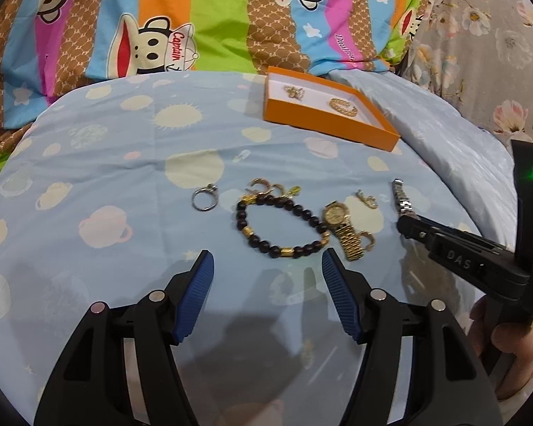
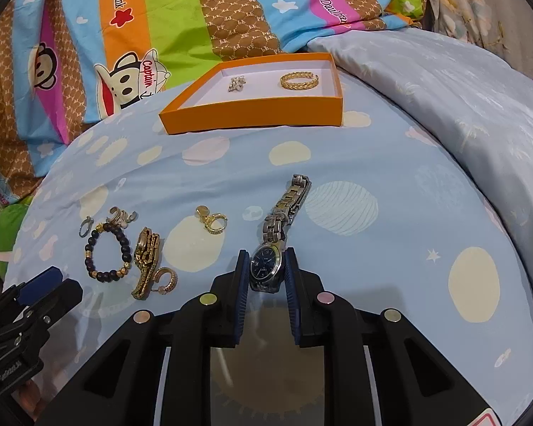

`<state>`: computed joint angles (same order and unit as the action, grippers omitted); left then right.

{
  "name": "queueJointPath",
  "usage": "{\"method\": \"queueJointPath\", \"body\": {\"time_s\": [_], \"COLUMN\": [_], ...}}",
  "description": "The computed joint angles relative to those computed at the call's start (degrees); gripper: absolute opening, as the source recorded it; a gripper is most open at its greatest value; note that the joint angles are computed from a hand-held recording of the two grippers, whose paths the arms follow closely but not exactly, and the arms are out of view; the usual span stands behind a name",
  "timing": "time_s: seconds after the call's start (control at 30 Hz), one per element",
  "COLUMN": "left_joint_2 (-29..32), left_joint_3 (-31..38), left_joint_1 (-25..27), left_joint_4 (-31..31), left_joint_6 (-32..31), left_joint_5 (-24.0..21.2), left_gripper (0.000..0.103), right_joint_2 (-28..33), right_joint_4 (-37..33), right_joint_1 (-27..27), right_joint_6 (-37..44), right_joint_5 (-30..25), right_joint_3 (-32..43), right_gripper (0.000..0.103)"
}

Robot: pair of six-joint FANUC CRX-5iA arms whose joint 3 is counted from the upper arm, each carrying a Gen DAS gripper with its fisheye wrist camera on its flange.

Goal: Organize jewelry
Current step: 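Grasp the silver watch with the right tool while the left tool grasps the gold watch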

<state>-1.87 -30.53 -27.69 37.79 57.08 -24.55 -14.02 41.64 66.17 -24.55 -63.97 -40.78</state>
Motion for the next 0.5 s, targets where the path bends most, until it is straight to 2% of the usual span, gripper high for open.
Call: {"method": "queueJointPath", "body": {"time_s": [0.13,0.3,0.5], "left_joint_2": [0.2,1.4,4.9], "left_joint_3": [0.6,2.7,6.1], "left_joint_1": [-1.5,-2.9,-4.8], "left_joint_4": [0.6,0.3,4.1], "left_joint_6": [-0.9,-1.0,-2.8], "left_joint_5": [0.3,-0.3,-0.8], "left_gripper": [0.061,0.061,0.060], "right_joint_2": [1.0,-1.0,-3.7], "right_joint_4": [0.4,1.0,0.6], "right_joint_1": [-1.1,-0.3,1.3], "right_joint_6": [0.6,-1.2,-3.7], "right_joint_5": [0.5,0.2,-1.9], "right_joint_3": [0.4,-1.1,-2.9], "right_gripper": [0.023,0.018,0.018]}}
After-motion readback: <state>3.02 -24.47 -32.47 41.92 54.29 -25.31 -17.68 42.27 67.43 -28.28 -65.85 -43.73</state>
